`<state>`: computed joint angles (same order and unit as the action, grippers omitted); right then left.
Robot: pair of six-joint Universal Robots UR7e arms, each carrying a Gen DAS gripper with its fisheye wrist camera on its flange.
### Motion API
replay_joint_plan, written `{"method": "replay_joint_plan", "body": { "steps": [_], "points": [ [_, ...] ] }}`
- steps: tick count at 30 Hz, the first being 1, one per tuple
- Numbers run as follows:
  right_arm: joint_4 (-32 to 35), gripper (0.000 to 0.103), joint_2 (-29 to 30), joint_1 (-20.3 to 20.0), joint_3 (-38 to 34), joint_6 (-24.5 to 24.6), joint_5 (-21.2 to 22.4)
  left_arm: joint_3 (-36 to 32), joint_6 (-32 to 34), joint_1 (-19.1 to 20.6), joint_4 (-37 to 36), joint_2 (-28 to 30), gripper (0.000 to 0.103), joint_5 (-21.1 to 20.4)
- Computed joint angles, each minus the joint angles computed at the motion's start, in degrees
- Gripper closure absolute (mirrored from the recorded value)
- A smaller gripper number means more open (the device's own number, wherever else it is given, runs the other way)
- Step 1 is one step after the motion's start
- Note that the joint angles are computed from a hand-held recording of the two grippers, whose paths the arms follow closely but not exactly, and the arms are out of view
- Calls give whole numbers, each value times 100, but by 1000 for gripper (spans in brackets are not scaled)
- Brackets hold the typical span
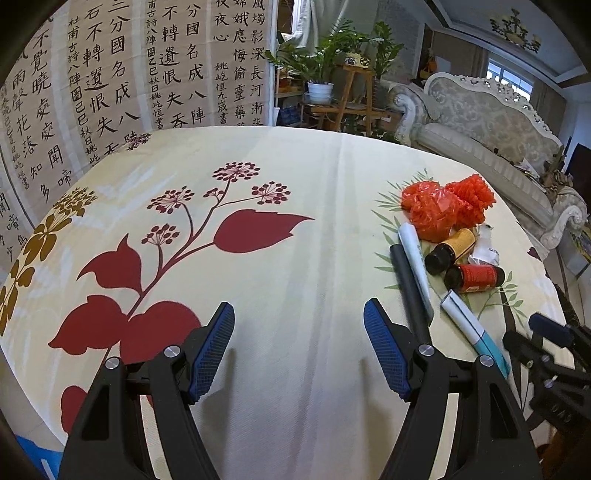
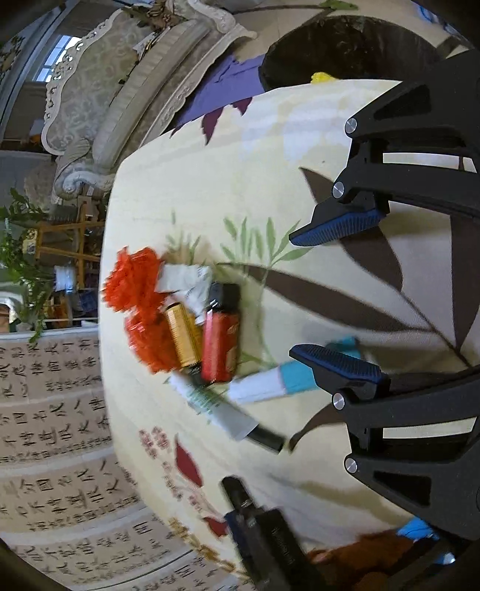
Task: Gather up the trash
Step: 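Grasp the white-and-teal tube with the right gripper and lift it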
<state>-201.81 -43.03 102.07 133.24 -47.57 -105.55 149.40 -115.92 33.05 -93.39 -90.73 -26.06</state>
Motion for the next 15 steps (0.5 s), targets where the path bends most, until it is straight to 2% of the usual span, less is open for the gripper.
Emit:
{"method": "replay_joint_plan", "body": {
  "steps": [3, 8, 11, 13, 15],
  "points": [
    [131, 49, 26, 118, -12, -46, 152, 23, 8, 5, -33, -20, 32, -19],
    [244, 50, 335, 328, -158, -170, 107, 35, 0, -2, -33, -39, 33, -29],
    [61, 65, 510, 396, -175, -318, -57, 42, 29, -8, -57, -37, 32, -38],
    [100, 80, 456, 390, -127, -405, -39, 42, 80, 10, -82, -43, 32, -23],
    [75, 83, 390, 341, -67, -466, -40, 46, 131, 17, -127, -30, 32, -19]
  ]
}}
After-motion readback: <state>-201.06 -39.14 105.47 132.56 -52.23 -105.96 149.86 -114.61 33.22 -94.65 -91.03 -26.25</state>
